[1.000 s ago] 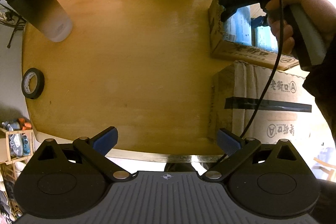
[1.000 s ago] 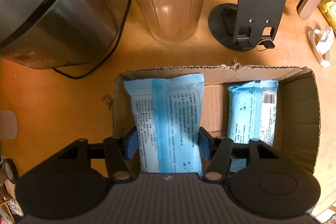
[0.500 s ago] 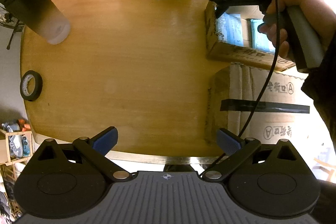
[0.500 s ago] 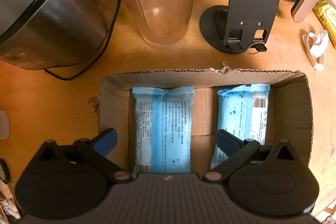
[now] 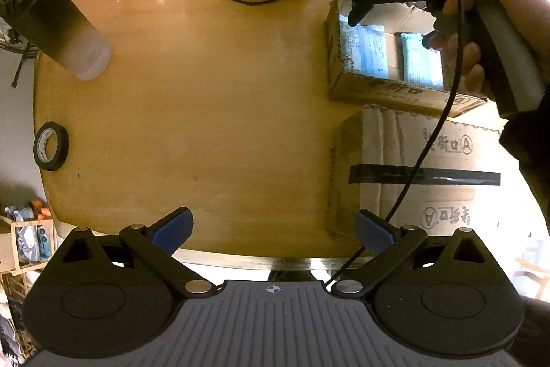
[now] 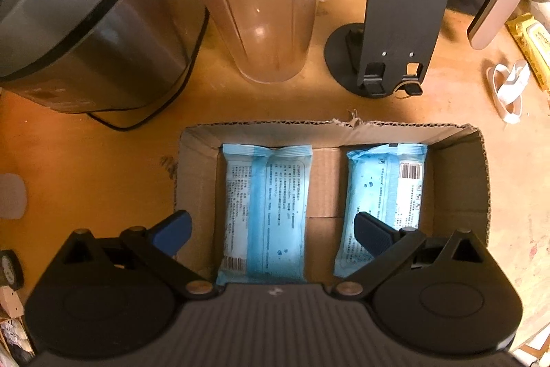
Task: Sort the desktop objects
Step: 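Open the right gripper to set the packet beside the other packet, then raise the open right gripper away from the box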
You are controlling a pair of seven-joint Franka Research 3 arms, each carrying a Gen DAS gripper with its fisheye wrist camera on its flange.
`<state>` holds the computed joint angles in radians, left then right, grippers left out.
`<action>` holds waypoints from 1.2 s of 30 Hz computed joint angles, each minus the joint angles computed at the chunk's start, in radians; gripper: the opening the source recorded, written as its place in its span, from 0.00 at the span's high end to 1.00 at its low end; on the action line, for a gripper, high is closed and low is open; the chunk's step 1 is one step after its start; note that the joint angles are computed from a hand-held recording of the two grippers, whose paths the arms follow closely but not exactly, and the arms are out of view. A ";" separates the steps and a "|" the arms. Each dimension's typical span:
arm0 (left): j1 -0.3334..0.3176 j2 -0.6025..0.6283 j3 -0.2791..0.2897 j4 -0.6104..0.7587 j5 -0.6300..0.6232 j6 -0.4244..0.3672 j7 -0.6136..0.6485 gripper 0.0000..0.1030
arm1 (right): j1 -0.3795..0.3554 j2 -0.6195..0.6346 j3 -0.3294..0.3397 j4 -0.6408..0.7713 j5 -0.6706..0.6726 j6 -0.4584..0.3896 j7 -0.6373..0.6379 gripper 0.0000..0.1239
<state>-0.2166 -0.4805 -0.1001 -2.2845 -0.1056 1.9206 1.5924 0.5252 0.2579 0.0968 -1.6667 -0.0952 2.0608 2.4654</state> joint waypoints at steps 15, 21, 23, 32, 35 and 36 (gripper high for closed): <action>-0.025 -0.015 -0.015 0.006 -0.015 0.002 -0.022 0.00 | -0.025 -0.096 0.007 -0.066 -0.023 0.007 -0.020 0.17; -0.040 -0.012 -0.026 0.004 -0.021 0.005 -0.043 0.00 | -0.052 -0.146 0.009 -0.127 -0.028 0.004 -0.027 0.17; -0.046 -0.011 -0.029 0.005 -0.023 0.006 -0.050 0.00 | -0.062 -0.164 0.011 -0.150 -0.028 0.006 -0.031 0.17; -0.069 0.004 -0.050 0.015 -0.019 0.011 -0.095 0.00 | -0.112 -0.243 0.016 -0.248 -0.022 0.020 -0.054 0.17; -0.078 0.009 -0.056 0.019 -0.020 0.013 -0.106 0.00 | -0.128 -0.267 0.018 -0.275 -0.019 0.024 -0.062 0.17; -0.081 0.012 -0.058 0.020 -0.020 0.015 -0.110 0.00 | -0.133 -0.275 0.018 -0.283 -0.017 0.025 -0.066 0.17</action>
